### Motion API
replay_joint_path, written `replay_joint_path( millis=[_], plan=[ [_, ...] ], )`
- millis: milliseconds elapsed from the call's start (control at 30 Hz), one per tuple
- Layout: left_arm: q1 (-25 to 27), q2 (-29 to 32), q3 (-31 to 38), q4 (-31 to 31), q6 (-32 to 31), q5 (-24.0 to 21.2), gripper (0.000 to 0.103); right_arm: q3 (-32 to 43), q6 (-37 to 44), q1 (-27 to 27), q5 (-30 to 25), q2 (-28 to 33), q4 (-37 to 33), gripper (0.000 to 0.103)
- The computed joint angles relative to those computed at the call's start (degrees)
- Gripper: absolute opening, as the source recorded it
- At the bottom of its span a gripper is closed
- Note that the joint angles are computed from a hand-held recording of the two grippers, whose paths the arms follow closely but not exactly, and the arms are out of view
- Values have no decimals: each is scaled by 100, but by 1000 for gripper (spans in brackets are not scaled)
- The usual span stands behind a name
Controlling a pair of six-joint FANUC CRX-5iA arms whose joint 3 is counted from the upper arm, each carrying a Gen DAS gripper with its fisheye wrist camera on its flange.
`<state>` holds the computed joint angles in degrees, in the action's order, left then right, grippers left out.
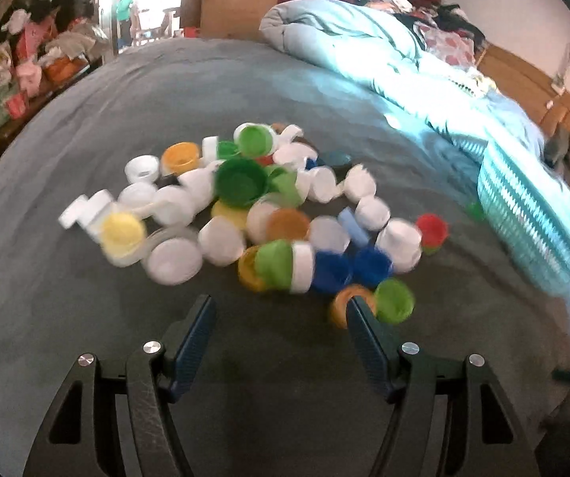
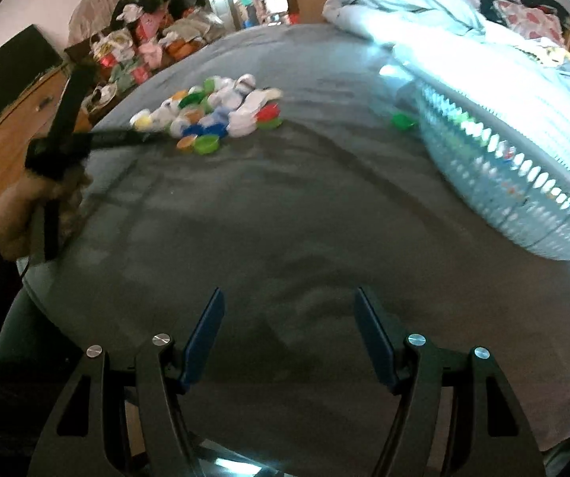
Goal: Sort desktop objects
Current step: 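Return to the pile and grasp a printed orange cap with the left gripper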
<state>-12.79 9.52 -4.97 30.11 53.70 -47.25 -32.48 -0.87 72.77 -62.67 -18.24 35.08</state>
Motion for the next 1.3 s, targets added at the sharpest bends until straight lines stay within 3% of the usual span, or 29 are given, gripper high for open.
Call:
replay_joint_path(
  millis=[100, 233, 300, 467, 800, 867, 933, 1133, 1200, 1300],
  plan=[
    [-129, 184, 239, -328, 343, 149, 84, 44, 224, -31, 205, 63, -212, 62],
    [-120, 438, 205, 996, -1379, -1020, 76, 36, 244, -14, 265, 77, -294, 62],
    [-72, 262, -132, 1374, -1840, -1110, 76, -3, 157, -6, 267, 30, -280, 62],
    [246, 27, -669, 1747, -1168, -646, 67, -56, 15, -73, 319, -4, -313, 62],
    [-261, -11, -303, 524, -877, -233, 65, -122, 2, -135, 498, -40, -421, 62],
    [-314, 98, -126, 359, -656, -257, 54, -129, 10, -142, 513, -57, -434, 62],
    [-324, 141, -20, 207, -399, -272, 32, -125, 24, -138, 507, -73, -439, 62],
    [-101, -86, -373, 505, -233, -4, 31, -48, 233, -259, 618, -82, -261, 53],
    [-9, -147, -486, 519, -66, 134, 31, 111, 657, -579, 878, 72, -297, 53],
    [98, -196, -715, 822, -143, 246, 31, 441, 1203, -1074, 1338, 490, -231, 42]
  ],
)
